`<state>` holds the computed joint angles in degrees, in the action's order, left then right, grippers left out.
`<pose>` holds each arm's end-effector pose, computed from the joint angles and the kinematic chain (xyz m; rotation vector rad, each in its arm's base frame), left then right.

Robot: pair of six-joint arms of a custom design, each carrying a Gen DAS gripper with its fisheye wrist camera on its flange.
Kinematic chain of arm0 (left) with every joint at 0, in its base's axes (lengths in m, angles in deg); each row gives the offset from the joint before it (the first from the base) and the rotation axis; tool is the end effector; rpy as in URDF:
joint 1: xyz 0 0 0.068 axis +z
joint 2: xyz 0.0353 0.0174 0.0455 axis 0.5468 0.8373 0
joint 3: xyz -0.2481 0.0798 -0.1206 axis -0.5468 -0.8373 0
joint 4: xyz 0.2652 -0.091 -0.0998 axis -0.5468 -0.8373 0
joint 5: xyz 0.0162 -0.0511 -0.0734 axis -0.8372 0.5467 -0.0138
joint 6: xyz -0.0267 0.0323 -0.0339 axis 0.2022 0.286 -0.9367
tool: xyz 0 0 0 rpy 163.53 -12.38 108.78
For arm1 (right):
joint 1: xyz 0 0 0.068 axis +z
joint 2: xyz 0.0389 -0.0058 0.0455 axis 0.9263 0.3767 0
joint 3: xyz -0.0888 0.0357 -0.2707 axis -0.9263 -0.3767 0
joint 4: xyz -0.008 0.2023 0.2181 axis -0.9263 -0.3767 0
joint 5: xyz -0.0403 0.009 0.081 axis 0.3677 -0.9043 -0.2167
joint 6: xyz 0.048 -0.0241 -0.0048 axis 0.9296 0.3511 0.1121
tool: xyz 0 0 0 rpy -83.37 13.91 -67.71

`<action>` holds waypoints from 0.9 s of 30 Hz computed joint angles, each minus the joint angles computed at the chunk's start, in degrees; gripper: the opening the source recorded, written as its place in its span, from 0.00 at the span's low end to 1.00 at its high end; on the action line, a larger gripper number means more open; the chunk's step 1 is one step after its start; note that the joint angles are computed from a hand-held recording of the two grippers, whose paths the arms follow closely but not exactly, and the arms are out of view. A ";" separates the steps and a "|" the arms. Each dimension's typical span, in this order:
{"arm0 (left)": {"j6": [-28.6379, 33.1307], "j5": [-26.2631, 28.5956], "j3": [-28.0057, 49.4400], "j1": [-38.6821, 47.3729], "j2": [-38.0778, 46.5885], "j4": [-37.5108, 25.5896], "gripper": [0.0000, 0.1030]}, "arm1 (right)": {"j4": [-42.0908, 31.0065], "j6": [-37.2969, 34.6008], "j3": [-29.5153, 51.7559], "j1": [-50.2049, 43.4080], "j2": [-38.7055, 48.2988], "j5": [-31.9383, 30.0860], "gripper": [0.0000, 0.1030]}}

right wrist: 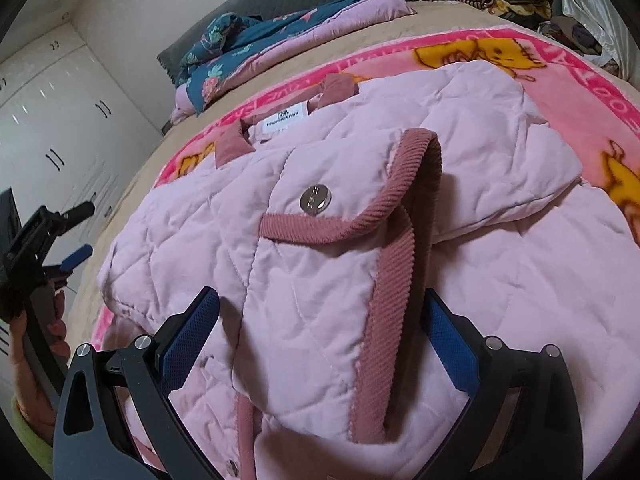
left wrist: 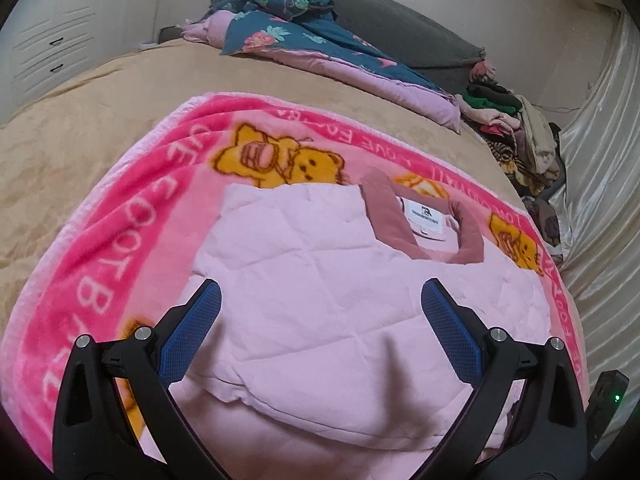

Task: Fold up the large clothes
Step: 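Grasp the ribbed cuff of the folded sleeve with the right tool and straighten it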

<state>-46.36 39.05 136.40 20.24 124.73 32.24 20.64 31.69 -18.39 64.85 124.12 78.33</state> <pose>0.4129 -0.1063 0.2695 0.2946 2.3569 -0.5448 0.1952 -0.0072 0.1867 0.6926 2.2672 0.3600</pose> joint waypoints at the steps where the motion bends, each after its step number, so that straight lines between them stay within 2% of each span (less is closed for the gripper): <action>1: -0.23 -0.01 -0.06 0.28 -0.14 0.18 0.91 | 0.58 -0.03 0.02 0.19 0.53 0.06 0.95; 5: -0.59 0.64 0.17 0.82 -0.08 0.46 0.91 | 1.33 -0.73 -0.39 0.30 -0.10 0.38 0.72; 6: -0.36 0.54 0.16 0.79 -0.11 0.47 0.91 | 1.83 -0.65 -0.77 -0.24 -0.86 -0.27 0.60; 8: 0.04 0.47 0.06 0.72 -0.15 0.60 0.91 | 1.91 -0.77 -0.95 -0.76 -2.31 -0.22 0.46; 9: 0.22 0.35 0.13 0.66 -0.11 0.45 0.91 | 1.65 -1.19 -0.85 -0.74 -3.13 0.73 0.35; 12: 0.39 -0.35 0.14 0.64 -0.24 0.43 0.91 | 0.91 -2.98 -0.39 -1.40 -5.64 0.66 0.22; 17: -0.21 0.23 0.45 1.24 -0.25 0.47 0.91 | -0.94 -9.10 4.23 0.77 -6.99 5.45 0.16; 27: -0.55 2.03 1.19 2.14 0.63 0.08 0.91 | -0.04 -20.44 16.28 -1.06 0.36 9.48 0.12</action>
